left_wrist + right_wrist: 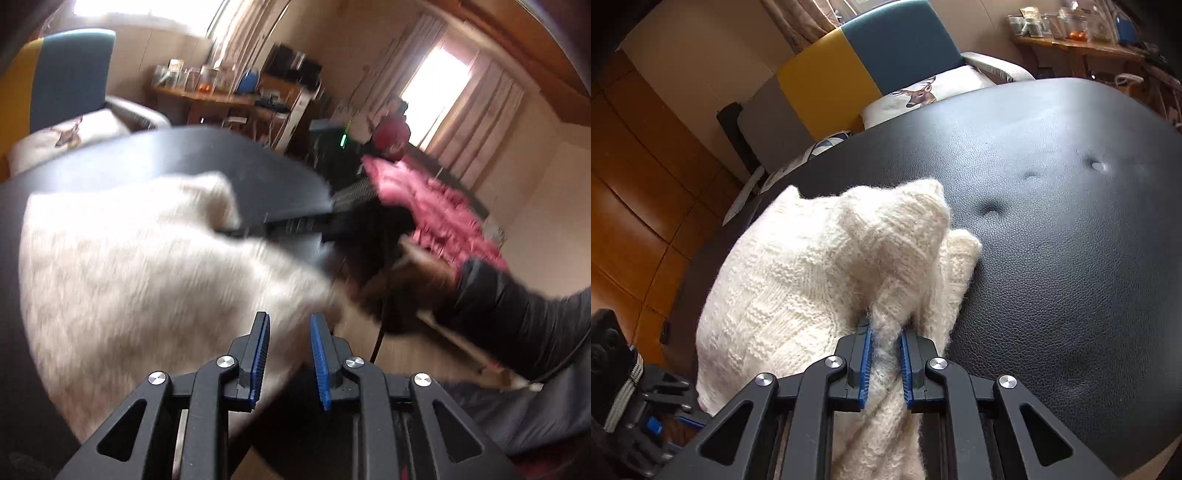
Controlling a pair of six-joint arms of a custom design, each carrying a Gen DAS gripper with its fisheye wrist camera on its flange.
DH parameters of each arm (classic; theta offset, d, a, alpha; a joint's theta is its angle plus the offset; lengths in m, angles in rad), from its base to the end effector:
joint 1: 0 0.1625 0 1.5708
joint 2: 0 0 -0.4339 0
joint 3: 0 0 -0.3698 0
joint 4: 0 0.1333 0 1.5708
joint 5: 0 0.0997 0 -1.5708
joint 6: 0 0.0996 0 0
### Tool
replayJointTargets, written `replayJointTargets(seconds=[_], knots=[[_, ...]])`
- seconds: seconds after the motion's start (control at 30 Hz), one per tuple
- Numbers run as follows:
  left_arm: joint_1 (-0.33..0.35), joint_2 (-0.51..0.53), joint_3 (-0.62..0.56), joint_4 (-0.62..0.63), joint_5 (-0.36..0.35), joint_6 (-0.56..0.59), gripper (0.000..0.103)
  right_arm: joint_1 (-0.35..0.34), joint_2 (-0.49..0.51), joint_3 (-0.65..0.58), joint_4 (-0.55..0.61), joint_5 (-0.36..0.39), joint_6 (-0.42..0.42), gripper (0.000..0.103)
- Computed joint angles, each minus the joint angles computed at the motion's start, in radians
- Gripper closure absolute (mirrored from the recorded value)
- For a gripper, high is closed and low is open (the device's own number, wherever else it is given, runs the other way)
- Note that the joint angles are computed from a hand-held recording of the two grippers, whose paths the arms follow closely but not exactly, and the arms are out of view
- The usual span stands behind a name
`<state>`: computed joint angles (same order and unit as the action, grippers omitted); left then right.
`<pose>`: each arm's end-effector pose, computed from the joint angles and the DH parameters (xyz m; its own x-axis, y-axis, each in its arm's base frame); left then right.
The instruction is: Fold clothes
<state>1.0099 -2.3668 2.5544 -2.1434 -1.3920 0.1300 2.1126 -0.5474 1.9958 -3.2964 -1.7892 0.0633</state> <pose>0.0308 -0.2348 0.3437 -0.7976 0.5647 -0.2121 0.6015 0.7176 -0.3510 0.3732 -0.4035 -0.0449 -0.8966 -0.3996 0.1907 -0.4402 0.8511 -0.2863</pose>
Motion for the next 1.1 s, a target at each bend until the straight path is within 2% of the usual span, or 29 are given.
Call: replayJointTargets(seconds=[0.1, 0.17, 0.23, 0.27, 0.33, 0.47, 0.63, 0.77, 0.83, 0.9, 1.0, 1.1], knots=[[0.002, 0.086, 0.022, -0.1, -0.007, -0.002, 0.082, -0.029, -0.016, 0.012, 0.02, 0.062, 0.008, 0.089], [0.056, 0.179, 0.041, -0.161, -0.072, 0.028, 0.081, -0.044, -0.011, -0.007, 0.058, 0.093, -0.002, 0.088], [0.071, 0.288, 0.067, -0.186, -0.062, 0.032, 0.08, -0.045, -0.012, -0.015, 0.084, 0.103, -0.014, 0.088], [0.064, 0.307, 0.093, -0.21, -0.048, 0.041, 0.08, -0.037, -0.009, -0.027, 0.099, 0.108, -0.012, 0.088], [0.024, 0.27, 0.134, -0.245, -0.025, 0.047, 0.08, -0.052, -0.005, -0.017, 0.077, 0.137, -0.004, 0.088], [0.031, 0.226, 0.087, -0.153, -0.056, -0.003, 0.08, -0.066, -0.002, 0.003, 0.035, 0.166, -0.005, 0.088], [0.024, 0.058, 0.026, -0.029, -0.061, -0.032, 0.08, -0.044, -0.006, -0.013, 0.057, 0.131, -0.024, 0.081], [0.128, -0.049, -0.047, 0.016, -0.048, -0.02, 0.079, 0.008, -0.029, -0.027, 0.075, 0.041, -0.033, 0.072], [0.186, -0.072, -0.073, 0.004, -0.045, -0.017, 0.079, 0.041, -0.047, -0.032, 0.074, -0.02, -0.05, 0.07], [0.25, -0.078, -0.097, -0.02, -0.056, 0.014, 0.079, 0.062, -0.03, -0.092, 0.079, -0.047, -0.074, 0.07], [0.308, -0.071, -0.11, -0.04, -0.069, 0.086, 0.078, 0.093, -0.004, -0.198, 0.151, -0.013, -0.117, 0.07], [0.322, -0.034, -0.093, -0.076, -0.068, 0.132, 0.078, 0.108, 0.073, -0.372, 0.313, 0.097, -0.167, 0.07]])
